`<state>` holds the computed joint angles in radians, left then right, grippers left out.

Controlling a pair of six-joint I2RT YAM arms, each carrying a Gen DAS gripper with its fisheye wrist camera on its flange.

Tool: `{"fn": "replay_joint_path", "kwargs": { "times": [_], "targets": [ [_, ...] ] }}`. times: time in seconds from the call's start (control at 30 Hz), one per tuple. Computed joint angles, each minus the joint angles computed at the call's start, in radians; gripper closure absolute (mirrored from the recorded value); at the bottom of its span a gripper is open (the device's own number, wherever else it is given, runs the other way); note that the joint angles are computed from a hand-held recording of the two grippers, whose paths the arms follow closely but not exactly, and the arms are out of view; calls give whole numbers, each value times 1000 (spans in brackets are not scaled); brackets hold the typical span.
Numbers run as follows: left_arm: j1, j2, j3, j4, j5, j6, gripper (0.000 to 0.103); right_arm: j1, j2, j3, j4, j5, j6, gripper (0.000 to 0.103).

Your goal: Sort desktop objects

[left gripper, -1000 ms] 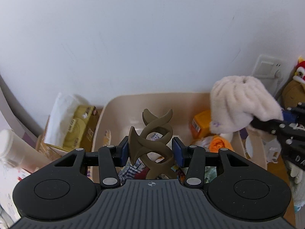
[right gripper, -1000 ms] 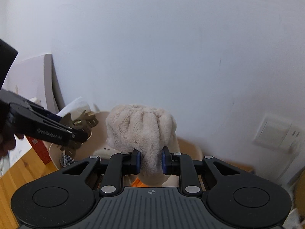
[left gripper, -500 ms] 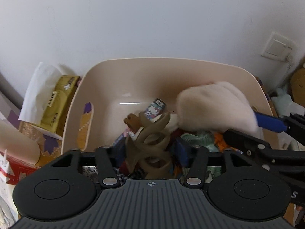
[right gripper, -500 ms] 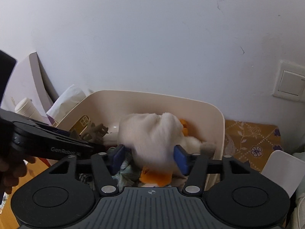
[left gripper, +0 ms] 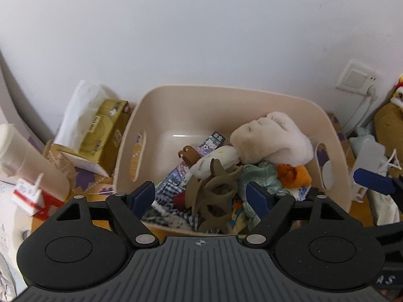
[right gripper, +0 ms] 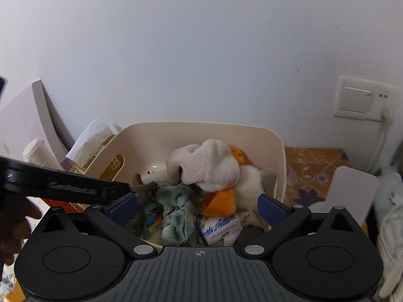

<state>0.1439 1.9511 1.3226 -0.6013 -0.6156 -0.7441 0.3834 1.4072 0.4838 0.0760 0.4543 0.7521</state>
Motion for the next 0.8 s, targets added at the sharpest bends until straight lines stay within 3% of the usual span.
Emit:
{"fn": "replay_joint_path", "kwargs": {
  "times": [0.2,0.4,0.6,0.8],
  "targets": [
    [-72,-140,-93,-60,-28,-41,22,147,-70,76,-276,97,192,0],
    [-181,-303,-200,-166,-59,-169,22,369,-114,135,-535,216,496,0],
    [-354,-409,-241,-362,-114,-372,22,621,-58,293,-853,325,821,0],
    [-587,-427,-210,-626,-124,-694,22,854,93,552,-1197,385,1137,0]
  ]
}}
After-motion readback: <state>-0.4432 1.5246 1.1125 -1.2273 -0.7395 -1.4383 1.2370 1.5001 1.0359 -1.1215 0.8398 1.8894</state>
